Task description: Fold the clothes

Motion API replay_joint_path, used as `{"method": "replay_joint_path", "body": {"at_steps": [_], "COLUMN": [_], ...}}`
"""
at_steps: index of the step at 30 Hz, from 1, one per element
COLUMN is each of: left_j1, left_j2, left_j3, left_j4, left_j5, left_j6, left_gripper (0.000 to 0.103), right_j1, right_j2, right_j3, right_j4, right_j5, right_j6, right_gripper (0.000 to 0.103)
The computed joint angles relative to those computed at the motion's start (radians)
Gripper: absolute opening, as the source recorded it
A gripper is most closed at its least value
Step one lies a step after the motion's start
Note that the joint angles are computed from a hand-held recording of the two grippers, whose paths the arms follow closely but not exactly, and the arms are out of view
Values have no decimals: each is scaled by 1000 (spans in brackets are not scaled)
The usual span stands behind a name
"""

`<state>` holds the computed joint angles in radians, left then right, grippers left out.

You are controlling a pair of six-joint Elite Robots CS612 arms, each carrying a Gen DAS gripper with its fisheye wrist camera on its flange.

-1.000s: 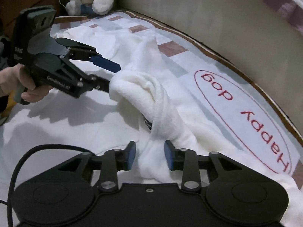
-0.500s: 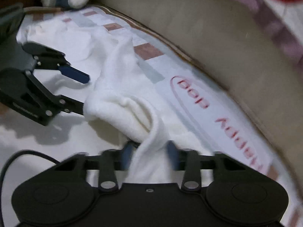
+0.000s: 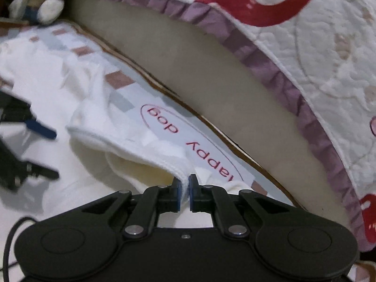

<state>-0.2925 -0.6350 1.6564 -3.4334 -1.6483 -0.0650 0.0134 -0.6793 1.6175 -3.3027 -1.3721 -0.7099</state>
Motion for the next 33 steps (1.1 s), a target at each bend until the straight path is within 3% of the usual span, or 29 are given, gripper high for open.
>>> {"method": "replay_joint_path", "body": {"at_steps": [3, 5, 6, 7, 8, 10, 11, 12, 14, 15, 16, 19, 23, 26, 28, 31, 33], "left_j1": [-2, 5, 11, 10, 9, 5, 4, 5, 14, 18, 21, 15, -3, -17, -11, 5, 0], "left_j2": [11, 22, 28, 35, 49, 87, 109, 122, 153, 169, 185, 213, 241, 259, 272, 269, 253], "left_j3": [-21, -80, -122, -175, -233, -334, -386, -424, -505, -549, -589, -615, -617, -638, -673, -708, -686], "left_j4": [-25, 63, 139, 232, 283, 312, 321, 366, 459, 506, 548, 562, 475, 451, 488, 588, 558], "left_j5": [39, 38, 31, 60, 95, 175, 218, 220, 199, 188, 180, 215, 298, 359, 356, 309, 335], "left_j6": [-69, -99, -100, -85, -58, -8, 6, -9, -33, -44, -55, -51, 67, 134, 62, -204, -295], "left_gripper": [69, 70, 63, 24, 17, 16, 16, 16, 16, 16, 16, 16, 15, 15, 15, 22, 25], "right_j1": [6, 5, 3, 1, -1, 2, -2, -7, -23, -35, -45, -80, -131, -169, -195, -231, -255], "right_j2": [-1, -3, -1, 4, 15, 46, 57, 65, 86, 95, 101, 110, 103, 90, 81, 70, 57], "right_j3": [1, -2, -8, -22, -48, -131, -182, -235, -322, -343, -351, -335, -298, -261, -231, -187, -145], "right_j4": [-43, -54, -63, -76, -88, -87, -33, 62, 201, 225, 238, 219, 245, 254, 240, 228, 196], "right_j5": [-6, 21, 34, 51, 62, 43, 37, 42, 72, 94, 111, 173, 165, 100, 52, 8, -13], "right_j6": [-5, -13, -24, -44, -88, -146, -113, -37, 160, 265, 370, 585, 704, 768, 809, 876, 917], "right_gripper": [6, 5, 5, 5, 5, 5, 5, 6, 17, 42, 59, 63, 63, 63, 63, 63, 63]}}
